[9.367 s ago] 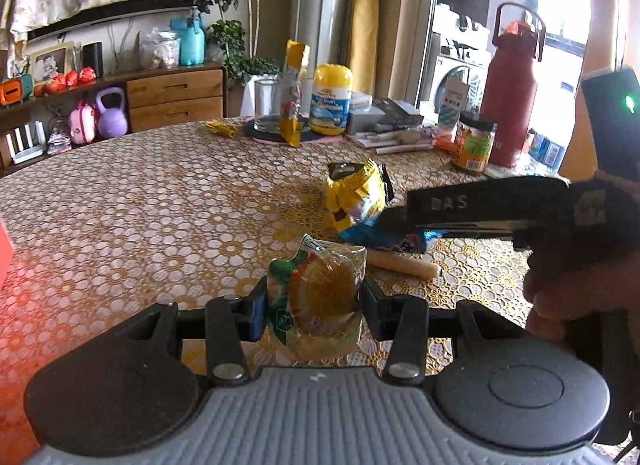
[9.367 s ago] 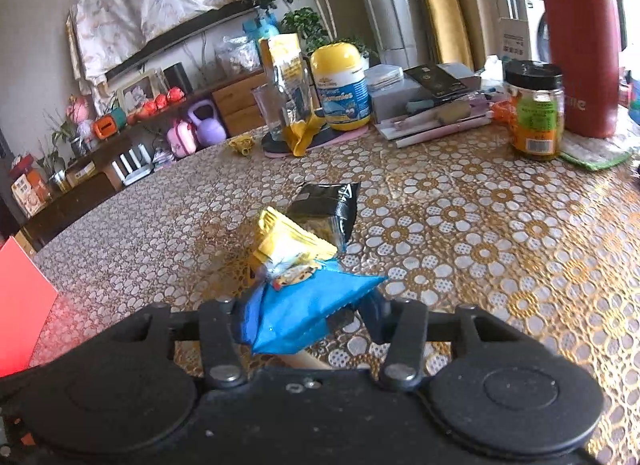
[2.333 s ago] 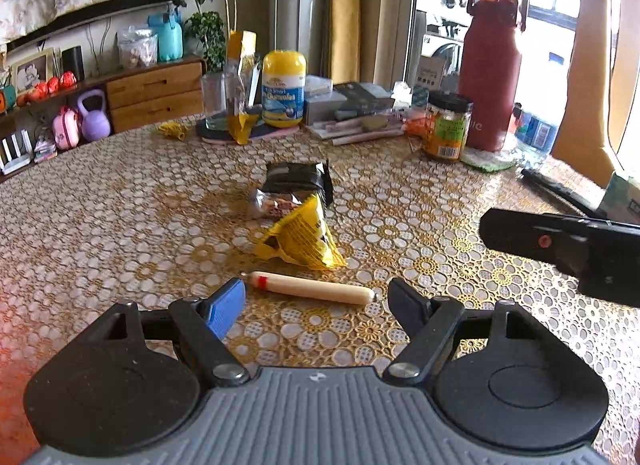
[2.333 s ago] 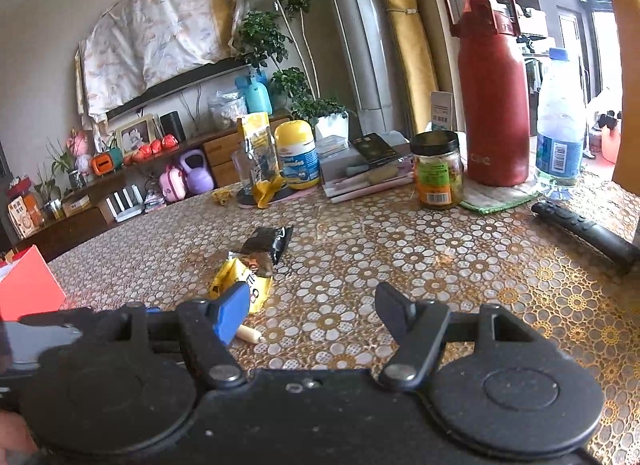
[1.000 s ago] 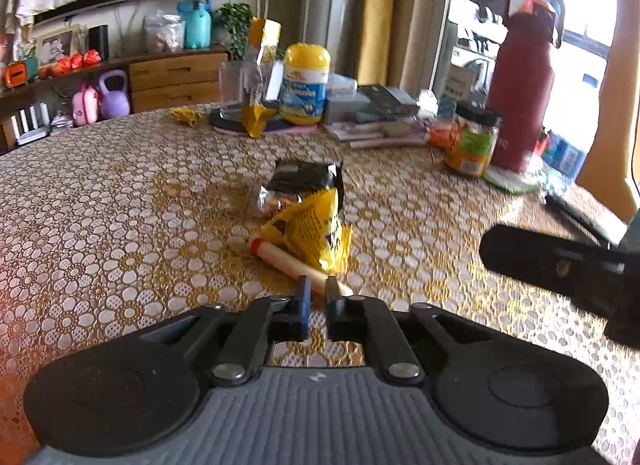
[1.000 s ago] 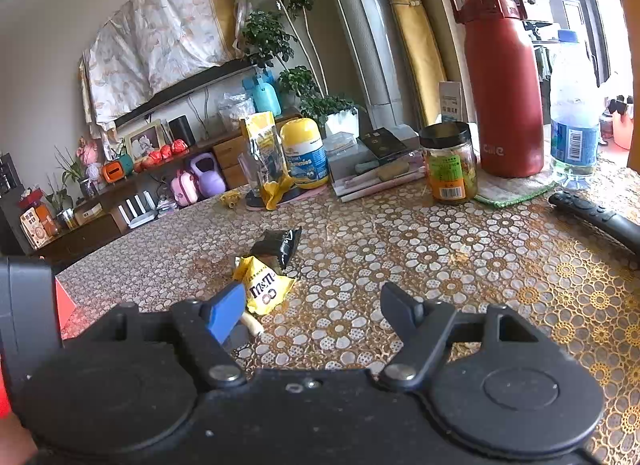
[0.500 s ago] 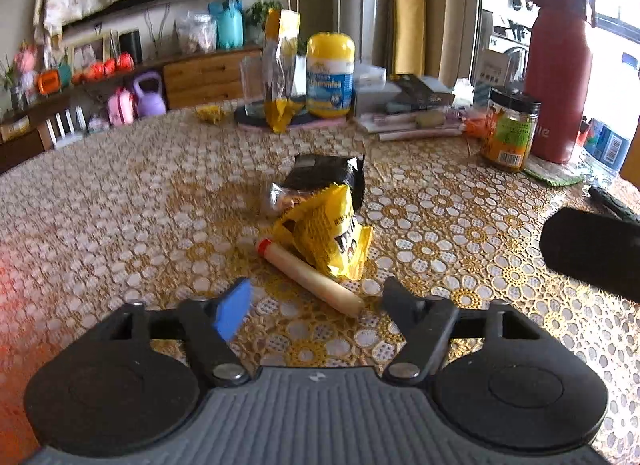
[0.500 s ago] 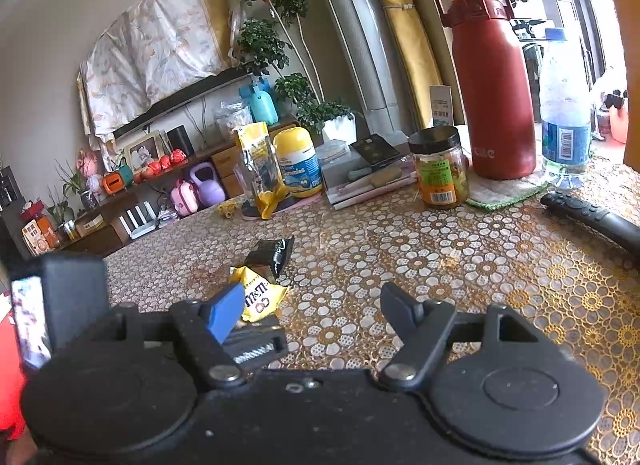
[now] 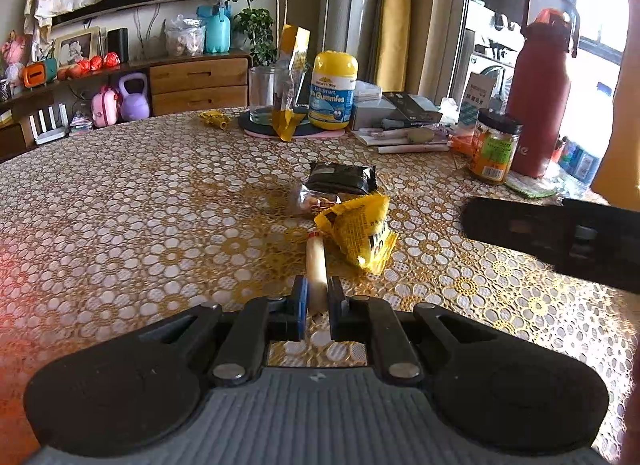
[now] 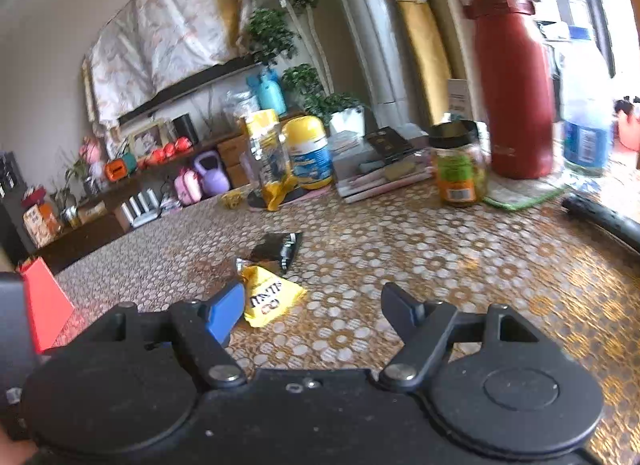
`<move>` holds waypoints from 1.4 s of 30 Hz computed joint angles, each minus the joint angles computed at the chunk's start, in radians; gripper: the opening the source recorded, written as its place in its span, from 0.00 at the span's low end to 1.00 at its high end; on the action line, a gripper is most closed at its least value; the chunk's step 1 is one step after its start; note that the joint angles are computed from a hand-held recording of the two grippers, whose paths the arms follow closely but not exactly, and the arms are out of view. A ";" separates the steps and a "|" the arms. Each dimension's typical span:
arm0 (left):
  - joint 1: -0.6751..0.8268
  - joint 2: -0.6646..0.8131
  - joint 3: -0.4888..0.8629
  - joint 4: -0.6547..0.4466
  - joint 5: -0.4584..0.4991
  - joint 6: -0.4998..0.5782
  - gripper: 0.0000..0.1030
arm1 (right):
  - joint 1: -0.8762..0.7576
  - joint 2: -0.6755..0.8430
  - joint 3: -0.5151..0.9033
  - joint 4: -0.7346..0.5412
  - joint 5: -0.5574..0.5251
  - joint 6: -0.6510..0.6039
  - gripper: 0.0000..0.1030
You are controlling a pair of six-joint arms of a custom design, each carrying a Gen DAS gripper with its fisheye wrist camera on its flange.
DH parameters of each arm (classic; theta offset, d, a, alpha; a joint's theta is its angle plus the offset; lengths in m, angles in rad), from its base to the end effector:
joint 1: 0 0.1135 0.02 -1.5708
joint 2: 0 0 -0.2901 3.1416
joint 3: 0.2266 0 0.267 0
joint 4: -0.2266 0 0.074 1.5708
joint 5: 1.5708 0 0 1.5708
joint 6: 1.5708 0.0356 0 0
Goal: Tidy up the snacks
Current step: 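Grasp the cream stick snack with the left gripper while the right gripper grasps the yellow M&M's packet, then carry the stick snack and M&M's packet into the white box and open both grippers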
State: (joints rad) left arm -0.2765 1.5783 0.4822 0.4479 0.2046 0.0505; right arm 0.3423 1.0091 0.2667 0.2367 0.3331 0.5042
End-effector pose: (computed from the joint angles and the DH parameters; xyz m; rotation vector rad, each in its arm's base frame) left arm 0.2686 -0.0837 0.1339 0.4738 2.1748 -0.3513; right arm 0.1847 0.0535 0.1752 0.3666 2.0181 0.1812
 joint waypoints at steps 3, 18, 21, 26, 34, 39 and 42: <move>0.046 -0.045 -0.014 -0.031 0.039 0.035 0.10 | -0.015 0.151 0.059 0.078 -0.042 -0.061 0.73; 0.288 -0.103 -0.016 -0.156 0.235 0.136 0.10 | 0.048 0.578 0.362 0.014 0.013 -0.211 0.57; 0.308 -0.108 -0.015 -0.160 0.247 0.142 0.10 | 0.070 0.595 0.364 0.022 0.068 -0.196 0.48; 0.335 -0.129 -0.015 -0.183 0.261 0.152 0.10 | 0.088 0.575 0.339 0.039 0.094 -0.171 0.34; 0.403 -0.249 -0.039 -0.267 0.316 0.183 0.10 | 0.163 0.418 0.252 -0.002 0.145 -0.055 0.31; 0.476 -0.359 -0.061 -0.370 0.371 0.228 0.10 | 0.295 0.262 0.194 -0.117 0.228 0.089 0.31; 0.533 -0.423 -0.073 -0.440 0.413 0.270 0.10 | 0.398 0.194 0.179 -0.200 0.311 0.185 0.31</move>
